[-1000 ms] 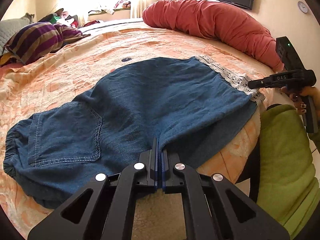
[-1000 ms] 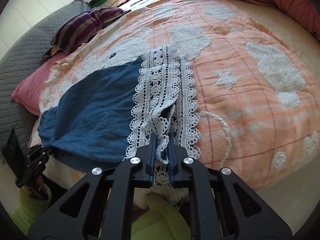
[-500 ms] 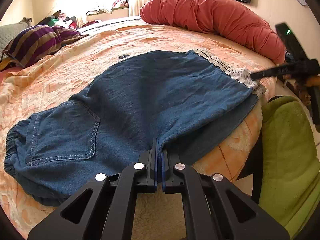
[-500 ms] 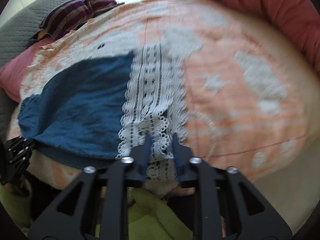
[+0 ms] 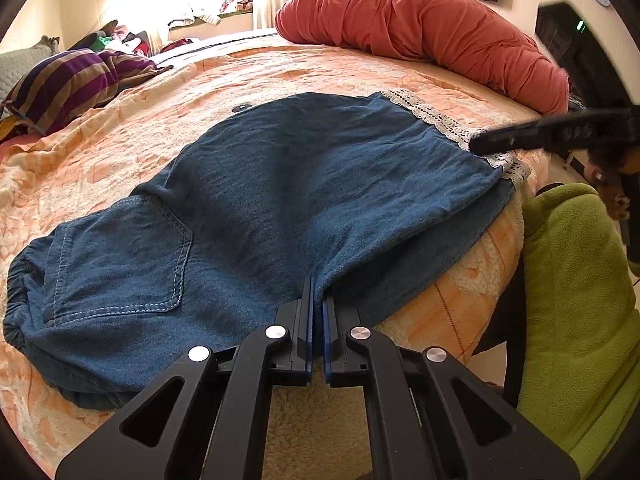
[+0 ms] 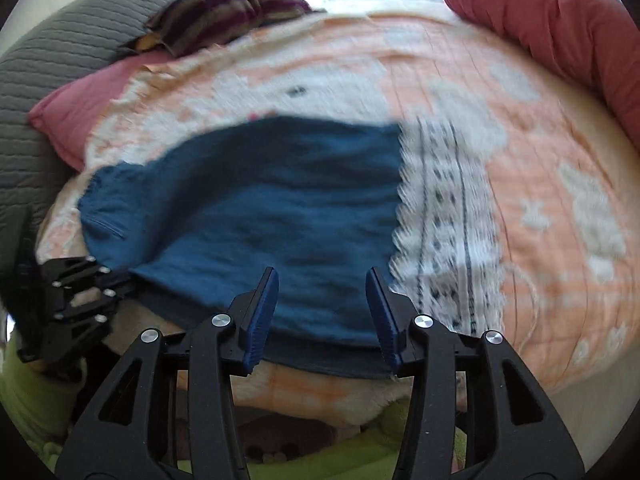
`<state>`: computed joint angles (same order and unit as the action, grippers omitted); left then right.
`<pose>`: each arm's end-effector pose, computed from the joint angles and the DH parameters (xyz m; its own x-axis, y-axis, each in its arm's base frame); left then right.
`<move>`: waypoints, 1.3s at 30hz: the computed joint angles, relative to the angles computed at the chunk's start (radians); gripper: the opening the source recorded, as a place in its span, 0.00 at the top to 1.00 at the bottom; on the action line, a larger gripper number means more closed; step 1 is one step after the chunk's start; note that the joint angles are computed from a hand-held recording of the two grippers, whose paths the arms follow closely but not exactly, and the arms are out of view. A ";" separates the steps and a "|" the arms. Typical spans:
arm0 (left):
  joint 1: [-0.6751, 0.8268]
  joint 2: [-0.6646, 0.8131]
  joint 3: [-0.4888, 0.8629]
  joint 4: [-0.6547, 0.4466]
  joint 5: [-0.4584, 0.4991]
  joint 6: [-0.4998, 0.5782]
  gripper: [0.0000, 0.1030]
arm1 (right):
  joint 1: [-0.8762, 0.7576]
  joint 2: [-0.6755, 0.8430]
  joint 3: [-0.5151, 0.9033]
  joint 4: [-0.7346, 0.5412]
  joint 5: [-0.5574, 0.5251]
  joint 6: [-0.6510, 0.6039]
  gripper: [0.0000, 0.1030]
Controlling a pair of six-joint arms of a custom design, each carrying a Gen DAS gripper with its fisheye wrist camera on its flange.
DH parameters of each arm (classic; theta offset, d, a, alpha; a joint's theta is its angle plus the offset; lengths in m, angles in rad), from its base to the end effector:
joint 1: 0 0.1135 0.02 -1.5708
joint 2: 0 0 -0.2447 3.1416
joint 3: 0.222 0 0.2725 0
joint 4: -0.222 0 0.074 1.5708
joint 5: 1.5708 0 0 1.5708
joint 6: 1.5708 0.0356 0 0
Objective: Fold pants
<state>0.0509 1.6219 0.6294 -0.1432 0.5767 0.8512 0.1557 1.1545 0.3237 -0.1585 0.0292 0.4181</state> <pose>0.2724 -0.0056 0.0739 -0.4563 0.6080 -0.6497 0.8043 0.5942 -0.0089 0.2025 0.0307 0.0899 -0.8109 0.2835 -0.5119 0.2080 0.9573 0.2007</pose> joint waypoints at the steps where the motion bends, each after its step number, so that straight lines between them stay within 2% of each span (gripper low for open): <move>1: 0.005 0.003 0.005 -0.011 0.007 0.004 0.95 | -0.015 0.017 -0.002 -0.003 -0.002 0.004 0.63; 4: 0.030 -0.002 0.024 -0.058 0.035 0.026 0.86 | -0.094 0.029 -0.036 -0.004 -0.037 0.002 0.64; 5: 0.047 -0.014 0.033 -0.082 0.049 0.038 0.79 | -0.134 0.006 -0.055 -0.003 -0.076 -0.013 0.66; 6: 0.063 -0.024 0.042 -0.102 0.066 0.042 0.70 | -0.157 -0.032 -0.068 -0.022 -0.088 -0.017 0.66; 8: 0.125 -0.038 0.096 -0.184 0.128 0.039 0.61 | -0.160 -0.123 -0.087 -0.077 -0.061 -0.033 0.63; 10: 0.196 -0.050 0.142 -0.243 0.186 0.043 0.56 | -0.179 -0.239 -0.118 -0.121 -0.067 -0.048 0.59; 12: 0.272 -0.052 0.185 -0.259 0.223 0.018 0.46 | -0.197 -0.342 -0.134 -0.171 -0.061 -0.065 0.56; 15: 0.376 -0.010 0.264 -0.228 0.209 -0.083 0.39 | -0.202 -0.418 -0.138 -0.185 -0.053 -0.077 0.53; 20: 0.492 0.183 0.458 -0.259 0.159 -0.235 0.39 | -0.117 -0.262 -0.086 -0.042 -0.064 -0.075 0.48; 27: 0.496 0.307 0.556 -0.318 0.135 -0.338 0.38 | 0.075 -0.012 0.006 0.134 -0.046 -0.067 0.41; 30: 0.470 0.350 0.585 -0.324 0.129 -0.382 0.38 | 0.117 0.009 0.007 0.167 -0.041 -0.074 0.35; 33: 0.447 0.404 0.636 -0.320 0.097 -0.445 0.38 | 0.155 0.056 0.017 0.187 -0.027 -0.084 0.35; 39: 0.417 0.487 0.713 -0.350 0.061 -0.497 0.38 | 0.196 0.149 0.067 0.189 0.004 -0.083 0.35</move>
<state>0.4683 2.1084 1.3426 -0.4934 0.6378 0.3541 0.3521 1.3032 0.3910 0.0303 0.0334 0.3352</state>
